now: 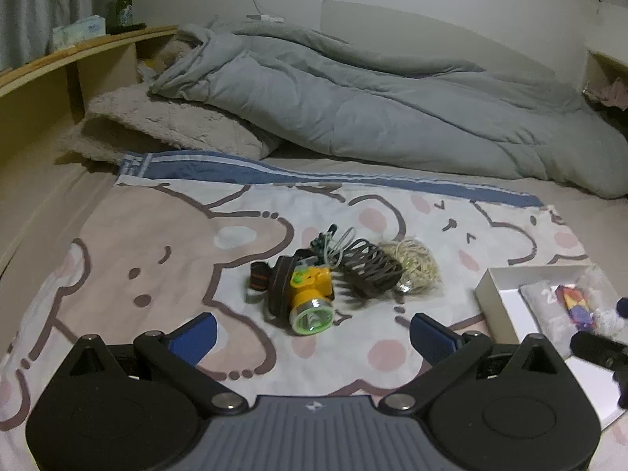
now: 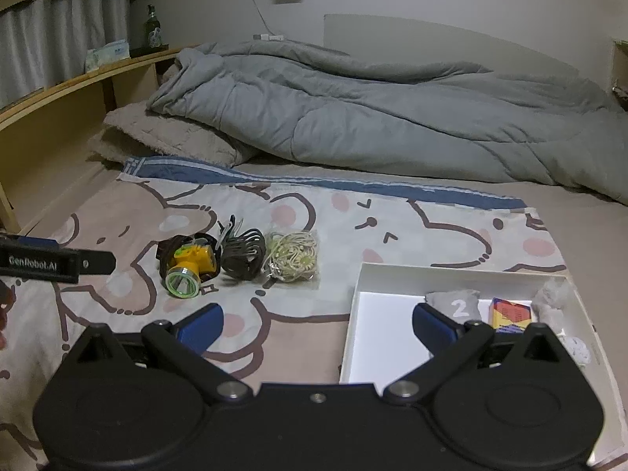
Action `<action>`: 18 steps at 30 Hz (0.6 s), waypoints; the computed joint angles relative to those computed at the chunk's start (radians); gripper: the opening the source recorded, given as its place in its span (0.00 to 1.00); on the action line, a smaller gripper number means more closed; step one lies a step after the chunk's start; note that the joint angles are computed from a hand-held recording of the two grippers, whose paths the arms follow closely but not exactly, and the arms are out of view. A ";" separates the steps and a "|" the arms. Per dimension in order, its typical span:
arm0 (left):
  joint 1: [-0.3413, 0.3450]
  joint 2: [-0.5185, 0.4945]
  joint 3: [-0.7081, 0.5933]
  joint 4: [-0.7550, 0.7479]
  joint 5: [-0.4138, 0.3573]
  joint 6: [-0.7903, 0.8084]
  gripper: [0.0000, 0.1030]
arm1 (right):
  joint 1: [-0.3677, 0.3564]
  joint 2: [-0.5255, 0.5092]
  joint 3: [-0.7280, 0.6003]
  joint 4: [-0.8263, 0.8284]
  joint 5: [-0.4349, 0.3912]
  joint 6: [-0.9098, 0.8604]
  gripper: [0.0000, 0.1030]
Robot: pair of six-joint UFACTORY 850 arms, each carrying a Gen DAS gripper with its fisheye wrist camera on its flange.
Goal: Organize objects
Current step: 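Grasp the yellow headlamp with the left tool while the right tool grasps the clear bag of cord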
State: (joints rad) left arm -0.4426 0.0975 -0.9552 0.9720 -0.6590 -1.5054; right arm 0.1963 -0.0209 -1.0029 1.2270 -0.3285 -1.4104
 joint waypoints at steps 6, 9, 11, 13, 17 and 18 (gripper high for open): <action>0.055 -0.035 -0.044 -0.088 0.070 0.063 0.75 | 0.011 -0.047 -0.053 -0.075 -0.003 0.080 1.00; 0.096 -0.043 -0.046 -0.186 0.146 0.121 0.59 | 0.013 -0.080 -0.092 -0.120 -0.019 0.125 1.00; 0.115 -0.049 -0.046 -0.235 0.170 0.152 0.52 | 0.019 -0.104 -0.118 -0.146 -0.010 0.152 1.00; 0.130 -0.055 -0.043 -0.276 0.190 0.172 0.48 | 0.024 -0.135 -0.155 -0.207 -0.011 0.217 0.94; 0.167 -0.068 -0.032 -0.381 0.252 0.225 0.41 | 0.021 -0.204 -0.232 -0.247 -0.066 0.285 0.82; 0.175 -0.074 -0.033 -0.398 0.268 0.237 0.39 | 0.023 -0.223 -0.252 -0.256 -0.074 0.303 0.78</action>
State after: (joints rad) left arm -0.2674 0.0231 -0.9884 0.5744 -0.3910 -1.2683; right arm 0.2189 -0.2437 -1.2552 0.9706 -0.4025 -1.1071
